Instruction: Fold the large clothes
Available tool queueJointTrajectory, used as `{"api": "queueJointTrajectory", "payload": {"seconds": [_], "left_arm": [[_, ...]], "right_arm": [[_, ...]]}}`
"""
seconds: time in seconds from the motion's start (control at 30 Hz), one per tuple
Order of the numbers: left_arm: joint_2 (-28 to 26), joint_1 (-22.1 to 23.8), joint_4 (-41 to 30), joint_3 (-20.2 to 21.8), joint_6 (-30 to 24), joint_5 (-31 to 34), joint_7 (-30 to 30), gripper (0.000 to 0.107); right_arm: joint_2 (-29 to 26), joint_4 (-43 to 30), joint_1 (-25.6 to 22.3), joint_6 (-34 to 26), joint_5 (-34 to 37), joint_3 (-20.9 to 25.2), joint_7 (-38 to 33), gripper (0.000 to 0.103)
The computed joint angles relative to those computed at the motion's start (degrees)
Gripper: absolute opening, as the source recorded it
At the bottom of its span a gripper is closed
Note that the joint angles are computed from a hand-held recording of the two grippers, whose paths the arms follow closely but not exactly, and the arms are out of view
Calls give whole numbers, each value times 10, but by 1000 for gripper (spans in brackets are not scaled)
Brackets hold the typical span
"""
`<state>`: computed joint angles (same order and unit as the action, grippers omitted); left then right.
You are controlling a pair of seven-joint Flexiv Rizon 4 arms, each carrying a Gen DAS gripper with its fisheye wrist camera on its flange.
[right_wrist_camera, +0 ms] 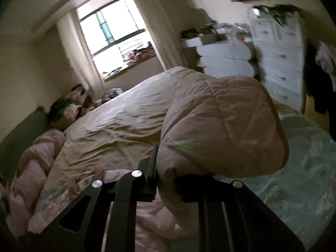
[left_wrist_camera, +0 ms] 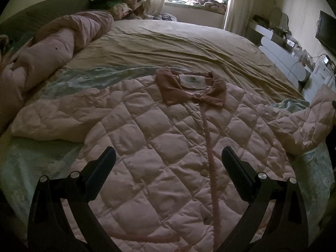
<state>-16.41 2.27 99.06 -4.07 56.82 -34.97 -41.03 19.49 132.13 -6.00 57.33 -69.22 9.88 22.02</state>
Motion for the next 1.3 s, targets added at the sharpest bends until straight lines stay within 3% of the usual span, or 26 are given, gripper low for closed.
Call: {"api": "queueJointTrajectory", "payload": {"seconds": [0.33, 0.63, 0.8, 0.97, 1.2, 1.3], "left_arm": [[6, 22, -13, 4, -28, -47, 14, 94], [-8, 39, -19, 13, -27, -49, 5, 94], [-6, 46, 1, 7, 5, -70, 34, 94], [-11, 53, 3, 10, -10, -72, 40, 94], [-22, 69, -13, 11, -35, -79, 34, 94], [-27, 75, -19, 11, -22, -87, 42, 94]], "right_arm": [[-96, -111, 70, -41, -7, 11, -81, 14], [-188, -210, 147, -55, -11, -6, -134, 14], [-230, -251, 184, -53, -9, -20, -161, 14], [-261, -279, 210, -41, -16, -37, -160, 14], [-318, -348, 249, -44, 13, -55, -216, 14], [-345, -377, 268, -49, 23, -65, -239, 14]]}}
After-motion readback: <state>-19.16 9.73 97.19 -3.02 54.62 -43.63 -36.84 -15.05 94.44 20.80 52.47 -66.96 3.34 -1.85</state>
